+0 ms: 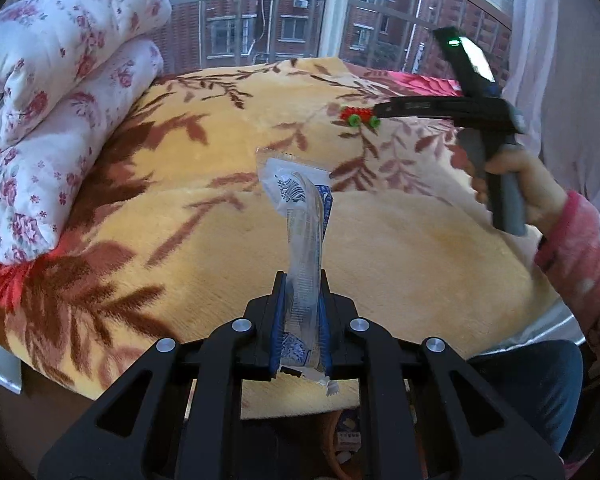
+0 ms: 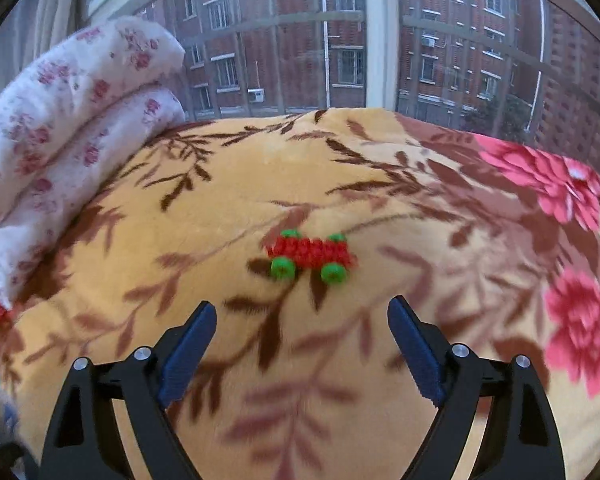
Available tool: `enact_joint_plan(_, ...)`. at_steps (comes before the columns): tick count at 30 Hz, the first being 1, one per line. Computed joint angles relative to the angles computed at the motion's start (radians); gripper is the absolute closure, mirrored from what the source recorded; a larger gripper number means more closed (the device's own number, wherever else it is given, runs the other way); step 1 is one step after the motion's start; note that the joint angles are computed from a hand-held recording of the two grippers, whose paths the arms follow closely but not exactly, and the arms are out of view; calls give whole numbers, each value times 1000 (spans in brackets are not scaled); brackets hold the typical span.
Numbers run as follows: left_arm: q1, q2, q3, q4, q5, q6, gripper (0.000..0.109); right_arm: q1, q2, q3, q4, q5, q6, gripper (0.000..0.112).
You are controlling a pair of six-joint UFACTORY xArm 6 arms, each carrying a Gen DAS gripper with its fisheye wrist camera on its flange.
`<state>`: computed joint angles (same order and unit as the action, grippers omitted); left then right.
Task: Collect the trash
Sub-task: 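Grasp the red toy car with the right gripper while the left gripper holds the wrapper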
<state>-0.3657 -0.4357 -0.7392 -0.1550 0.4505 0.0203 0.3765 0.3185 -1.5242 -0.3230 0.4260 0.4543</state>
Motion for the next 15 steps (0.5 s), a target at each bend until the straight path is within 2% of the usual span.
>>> enact_joint_plan(9, 25, 49, -36, -43, -2, 41, 95, -3, 353, -499, 15, 248, -69, 27)
enact_joint_plan(11, 28, 54, -37, -47, -1, 43, 95, -3, 404, -579, 27, 297, -83, 27)
enact_joint_plan(13, 30, 56, -36, -53, 1, 48, 95, -5, 446, -647, 42, 344, -97, 34)
enact_joint_plan(15, 33, 54, -34, -60, 2, 52, 95, -12, 457, -661, 95, 351, -111, 38)
